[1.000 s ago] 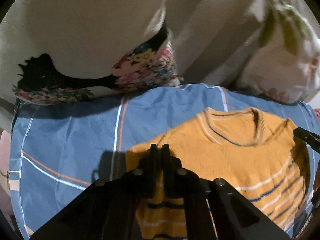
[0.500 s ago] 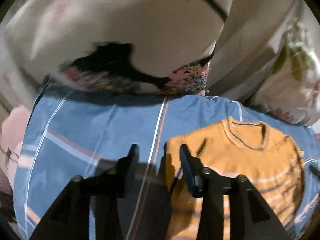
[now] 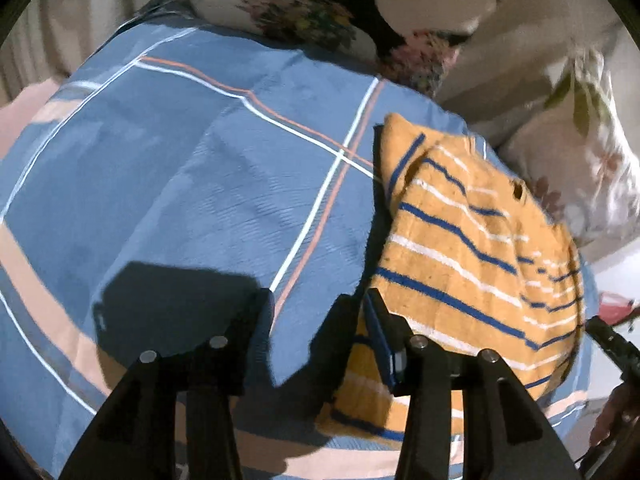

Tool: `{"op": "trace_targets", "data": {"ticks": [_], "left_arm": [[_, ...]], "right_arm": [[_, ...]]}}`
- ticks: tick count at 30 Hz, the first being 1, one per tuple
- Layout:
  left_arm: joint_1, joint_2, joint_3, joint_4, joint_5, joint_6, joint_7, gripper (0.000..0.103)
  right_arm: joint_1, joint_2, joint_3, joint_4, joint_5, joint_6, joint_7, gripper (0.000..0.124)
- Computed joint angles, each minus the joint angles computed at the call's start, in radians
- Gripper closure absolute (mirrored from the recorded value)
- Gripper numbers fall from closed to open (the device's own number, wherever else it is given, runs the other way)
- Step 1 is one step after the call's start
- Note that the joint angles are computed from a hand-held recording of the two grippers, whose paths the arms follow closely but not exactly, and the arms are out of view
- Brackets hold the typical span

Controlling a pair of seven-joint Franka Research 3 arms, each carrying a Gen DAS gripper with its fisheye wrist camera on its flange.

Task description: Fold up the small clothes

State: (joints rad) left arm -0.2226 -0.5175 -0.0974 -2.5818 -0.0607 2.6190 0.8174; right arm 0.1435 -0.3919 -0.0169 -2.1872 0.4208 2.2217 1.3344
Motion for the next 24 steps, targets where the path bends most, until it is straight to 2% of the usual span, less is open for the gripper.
{"op": "trace_targets", "data": {"ticks": [3, 5, 10, 17, 19, 23, 24], "left_arm": [[-0.013, -0.042, 0.0, -0.038, -0.021, 0.021, -0.019, 0.052], [-0.012, -0.05, -0.012, -0.037, -0.006, -0.001, -0.029, 0.052], [-0.017, -0.064, -0.019, -0.046, 0.011, -0.006, -0.043, 0.052], [-0.042, -0.06, 0.005, -0.055, -0.007, 0.019, -0.034, 0.052], [-0.062, -0.041, 0.022, -0.056, -0.034, 0.054, -0.015, 0.052], [-0.147, -0.014, 0.08, -0.084, -0.16, 0.173, 0.04, 0.051], [-0.186, -0.008, 0.106, -0.092, -0.204, 0.214, 0.067, 0.052]], "right_arm": [[0.072, 0.091, 0.029, 0.089, 0.067, -0.037, -0.036, 0.073], [0.115, 0.171, 0.061, 0.157, 0.097, -0.029, -0.056, 0.073], [0.169, 0.316, 0.112, 0.276, 0.062, -0.048, -0.007, 0.072], [0.226, 0.459, 0.14, 0.408, -0.151, -0.049, 0.088, 0.068], [0.24, 0.49, 0.141, 0.44, -0.201, -0.054, 0.108, 0.066], [0.254, 0.532, 0.137, 0.493, -0.228, -0.08, 0.128, 0.056], [0.257, 0.545, 0.137, 0.508, -0.232, -0.091, 0.136, 0.054]]}}
